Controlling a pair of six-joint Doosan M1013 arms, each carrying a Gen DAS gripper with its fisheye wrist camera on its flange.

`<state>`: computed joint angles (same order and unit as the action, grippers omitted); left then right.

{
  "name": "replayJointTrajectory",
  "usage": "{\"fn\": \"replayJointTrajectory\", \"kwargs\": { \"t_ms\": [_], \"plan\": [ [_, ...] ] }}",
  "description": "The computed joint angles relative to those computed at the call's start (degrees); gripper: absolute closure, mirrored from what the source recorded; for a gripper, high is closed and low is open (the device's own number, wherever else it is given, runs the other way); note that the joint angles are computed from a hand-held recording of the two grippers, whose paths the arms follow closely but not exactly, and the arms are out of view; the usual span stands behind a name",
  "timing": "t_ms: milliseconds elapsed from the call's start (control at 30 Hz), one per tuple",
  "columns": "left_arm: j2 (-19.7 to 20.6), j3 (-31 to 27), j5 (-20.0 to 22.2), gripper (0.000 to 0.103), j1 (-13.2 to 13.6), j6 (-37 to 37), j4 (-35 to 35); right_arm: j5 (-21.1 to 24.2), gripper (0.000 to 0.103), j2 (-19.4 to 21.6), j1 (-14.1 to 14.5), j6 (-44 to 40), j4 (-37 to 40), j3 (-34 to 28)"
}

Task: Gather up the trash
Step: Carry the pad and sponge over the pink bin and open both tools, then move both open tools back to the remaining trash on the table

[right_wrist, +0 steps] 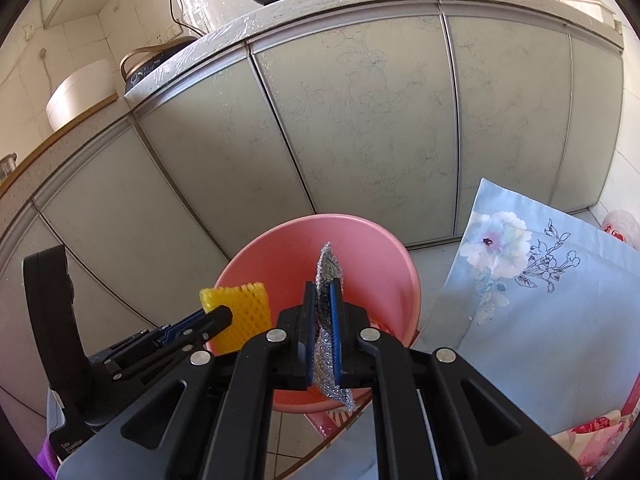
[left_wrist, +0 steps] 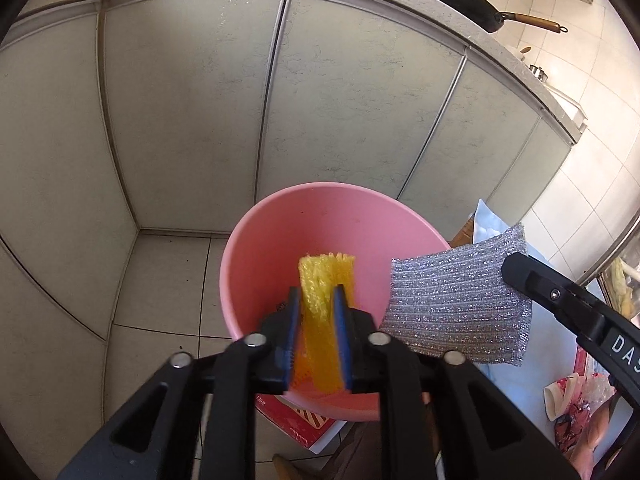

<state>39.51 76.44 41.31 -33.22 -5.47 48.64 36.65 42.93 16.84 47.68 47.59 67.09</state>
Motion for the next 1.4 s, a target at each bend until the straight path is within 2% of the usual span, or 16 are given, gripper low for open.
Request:
{"fn": "replayJointTrajectory", "kwargs": {
  "t_ms": [100, 167, 233, 367, 667, 867, 1167, 1267, 1400],
  "plan": [
    [-0.3, 0.2, -0.6, 0.073, 0.2, -0.6, -0.6, 3.0, 0.090, 0.7, -0.2, 1.6, -0.6, -1.3],
    [-0.6, 0.7, -0.9, 0.072, 0.2, -1.2, -0.9, 3.3, 0.081, 0.7, -0.2, 1.7, -0.7, -1.4],
    [-1.0, 1.3, -1.2, 0.072, 0.0, -2.1, 0.0, 2.9, 0.079, 0.4, -0.3, 0.8, -0.2, -0.8],
    [-1.7, 1.8, -1.7, 0.072, -0.4, -3.1, 1.8, 2.6, 0.079, -0.4, -0.5, -0.6, 0.7, 0.2],
    [-3.2, 3.1, -4.3, 0.073, -2.1, -4.7, 5.5, 0.8, 0.079, -4.9, -2.3, -7.2, 5.4, 7.1],
    [-3.1, 1.9, -6.3, 0.073, -3.4, 0.7, 2.2, -1.5, 0.079, -8.5, -3.6, -12.4, 5.8, 12.7],
    [-2.2, -1.0, -7.3, 0.072, -6.5, 7.9, 1.3, -7.1, 0.079, -14.2, -7.1, -24.0, 16.2, 22.5],
    [-1.6, -2.2, -7.9, 0.072, -7.4, 11.7, -0.3, -7.2, 0.079, -15.3, -9.2, -23.6, 18.8, 24.7],
    [-1.0, -3.3, -9.8, 0.073, -8.4, 16.2, -1.7, -11.6, 0.079, -17.0, -11.7, -21.1, 18.9, 27.9]
  ]
}}
